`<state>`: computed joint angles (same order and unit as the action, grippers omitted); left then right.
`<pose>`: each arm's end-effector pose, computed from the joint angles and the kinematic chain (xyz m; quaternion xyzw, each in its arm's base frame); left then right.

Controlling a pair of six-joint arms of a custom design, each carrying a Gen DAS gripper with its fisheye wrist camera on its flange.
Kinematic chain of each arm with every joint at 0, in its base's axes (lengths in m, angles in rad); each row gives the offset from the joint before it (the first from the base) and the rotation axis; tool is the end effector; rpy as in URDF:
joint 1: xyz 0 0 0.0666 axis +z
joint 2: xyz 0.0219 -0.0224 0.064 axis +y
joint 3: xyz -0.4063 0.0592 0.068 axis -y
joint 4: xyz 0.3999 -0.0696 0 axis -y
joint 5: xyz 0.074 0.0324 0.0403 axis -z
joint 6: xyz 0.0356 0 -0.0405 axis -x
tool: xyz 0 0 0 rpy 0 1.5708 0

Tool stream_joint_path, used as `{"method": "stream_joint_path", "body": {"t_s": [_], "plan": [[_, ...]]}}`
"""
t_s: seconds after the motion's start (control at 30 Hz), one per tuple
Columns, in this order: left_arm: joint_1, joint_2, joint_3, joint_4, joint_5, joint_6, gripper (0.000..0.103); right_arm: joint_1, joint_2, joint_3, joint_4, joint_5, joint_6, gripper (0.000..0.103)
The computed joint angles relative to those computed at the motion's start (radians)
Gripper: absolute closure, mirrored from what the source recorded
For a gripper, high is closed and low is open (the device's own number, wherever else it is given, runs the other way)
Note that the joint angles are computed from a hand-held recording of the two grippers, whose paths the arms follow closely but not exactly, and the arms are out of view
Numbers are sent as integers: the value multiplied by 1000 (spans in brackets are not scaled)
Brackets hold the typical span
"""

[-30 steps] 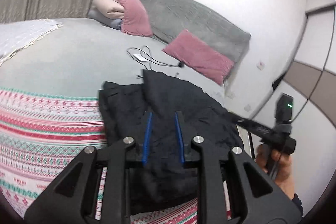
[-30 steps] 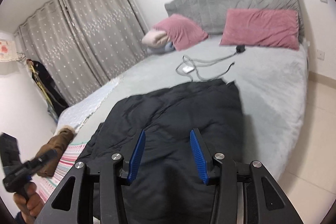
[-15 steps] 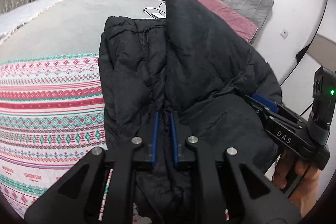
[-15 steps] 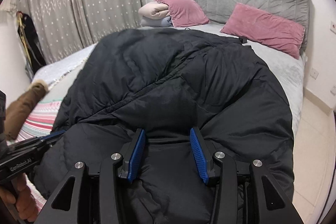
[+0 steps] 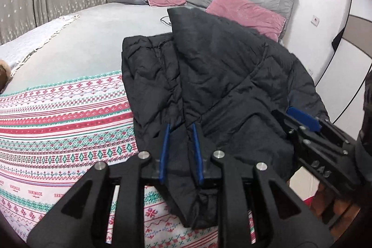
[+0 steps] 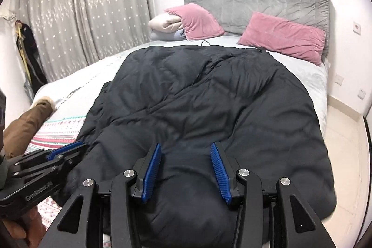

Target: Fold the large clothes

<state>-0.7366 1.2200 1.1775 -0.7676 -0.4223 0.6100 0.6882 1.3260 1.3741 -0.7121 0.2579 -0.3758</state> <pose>0.3199 -0.2709 0.4413 -0.0202 0.9110 -0.0742 0.4051 0.3722 0.2938 0.4935 -0.0830 0.8894 0.1207 0.4330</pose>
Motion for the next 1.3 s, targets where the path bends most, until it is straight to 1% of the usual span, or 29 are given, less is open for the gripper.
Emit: {"method": "stream_joint_path", "body": {"t_s": [0.03,0.1,0.17,0.2,0.27,0.3,0.33,0.37,0.4,0.43,0.47,0.53,0.57,0.67,0.7,0.77,0.8,0.83,0.87,0.93,1.0,1.03,1.07,1.13,1.2,1.23,1.27,1.3], "plan": [[-1,11,11,-19,-1,-8,81,0,9,0,-8,5,-17,58],[1,29,38,-63,7,-9,81,-1,32,11,-30,21,-6,58],[-8,25,59,-109,1,8,81,4,60,41,-82,41,14,58],[-11,15,59,-117,0,12,81,5,72,67,-122,46,13,58],[-36,-24,54,-137,-17,21,79,5,77,104,-182,45,-28,58],[-44,-40,48,-145,-27,23,76,10,66,107,-193,49,-62,57],[-64,-63,46,-166,-57,28,68,19,42,95,-181,50,-98,56],[-81,-78,43,-183,-84,33,64,31,16,76,-160,50,-127,51],[-101,-97,42,-206,-117,37,59,41,-3,62,-151,50,-147,48],[-115,-113,38,-216,-135,42,59,58,-18,51,-153,62,-170,44],[-138,-140,32,-229,-159,51,59,77,-33,37,-157,83,-189,42],[-161,-172,23,-251,-181,67,54,112,-61,15,-170,123,-223,40],[-182,-189,19,-275,-204,87,53,133,-79,-1,-172,135,-252,40],[-224,-234,-6,-305,-233,116,50,179,-113,-32,-184,129,-326,40],[-233,-246,-14,-316,-237,126,50,203,-123,-42,-194,144,-347,40],[-276,-274,-34,-349,-258,170,48,261,-142,-56,-217,202,-378,40],[-299,-284,-41,-373,-270,196,45,281,-150,-59,-226,218,-388,40],[-303,-288,-46,-378,-272,201,41,302,-158,-62,-239,234,-407,40],[-331,-300,-55,-403,-292,230,39,324,-163,-65,-247,254,-429,39],[-378,-319,-68,-444,-327,277,35,367,-182,-75,-264,297,-486,39],[-433,-336,-80,-489,-356,332,31,395,-202,-90,-264,324,-527,38],[-453,-338,-82,-506,-368,354,28,411,-210,-95,-272,338,-552,37],[-487,-346,-90,-534,-391,396,27,432,-217,-95,-296,357,-591,35],[-535,-361,-106,-564,-424,446,21,461,-226,-100,-309,384,-639,34],[-578,-375,-124,-591,-456,493,19,496,-250,-118,-304,406,-681,31],[-596,-383,-135,-602,-471,517,16,514,-257,-124,-310,419,-704,28],[-609,-389,-145,-612,-480,539,14,537,-257,-123,-332,438,-736,24],[-612,-398,-153,-610,-479,544,11,558,-251,-114,-365,453,-760,23]]}}
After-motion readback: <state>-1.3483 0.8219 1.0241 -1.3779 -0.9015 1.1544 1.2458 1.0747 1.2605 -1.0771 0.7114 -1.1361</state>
